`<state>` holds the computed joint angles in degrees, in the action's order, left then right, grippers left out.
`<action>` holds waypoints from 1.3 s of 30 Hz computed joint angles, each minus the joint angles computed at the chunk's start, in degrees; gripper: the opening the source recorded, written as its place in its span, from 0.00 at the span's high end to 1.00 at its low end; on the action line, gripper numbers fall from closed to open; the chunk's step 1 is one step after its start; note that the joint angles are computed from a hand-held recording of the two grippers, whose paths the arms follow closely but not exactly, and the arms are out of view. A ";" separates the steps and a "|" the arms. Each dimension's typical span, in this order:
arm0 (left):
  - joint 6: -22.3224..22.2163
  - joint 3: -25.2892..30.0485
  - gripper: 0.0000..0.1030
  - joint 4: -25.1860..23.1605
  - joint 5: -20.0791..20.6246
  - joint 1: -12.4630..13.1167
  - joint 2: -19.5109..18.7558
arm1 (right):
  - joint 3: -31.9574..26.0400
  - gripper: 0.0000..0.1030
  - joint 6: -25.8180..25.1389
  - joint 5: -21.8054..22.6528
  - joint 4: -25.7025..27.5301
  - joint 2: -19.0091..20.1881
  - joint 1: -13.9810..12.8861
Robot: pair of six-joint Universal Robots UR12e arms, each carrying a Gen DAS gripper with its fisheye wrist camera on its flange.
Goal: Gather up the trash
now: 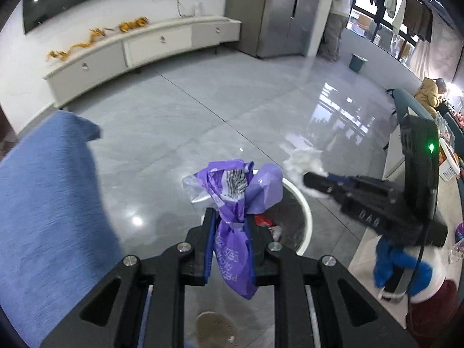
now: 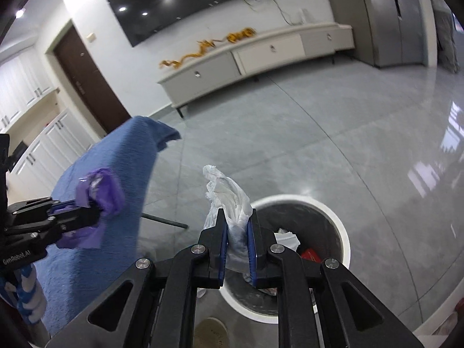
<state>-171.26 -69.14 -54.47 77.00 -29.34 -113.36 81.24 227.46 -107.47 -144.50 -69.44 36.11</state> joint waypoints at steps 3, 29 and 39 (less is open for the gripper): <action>-0.14 2.32 0.81 -1.02 -0.21 -1.06 -2.43 | 0.88 0.86 2.26 0.98 0.77 0.08 -0.88; -4.98 -2.88 0.46 6.16 5.16 -0.75 1.41 | 2.95 0.42 9.32 -3.21 4.36 -1.10 -0.04; -6.88 -11.85 0.41 14.78 14.32 1.33 9.71 | -4.51 0.32 4.16 -11.37 6.61 0.72 4.43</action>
<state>-178.14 -80.99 -39.69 91.32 -28.01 -103.65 76.72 231.62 -118.84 -137.89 -68.72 40.54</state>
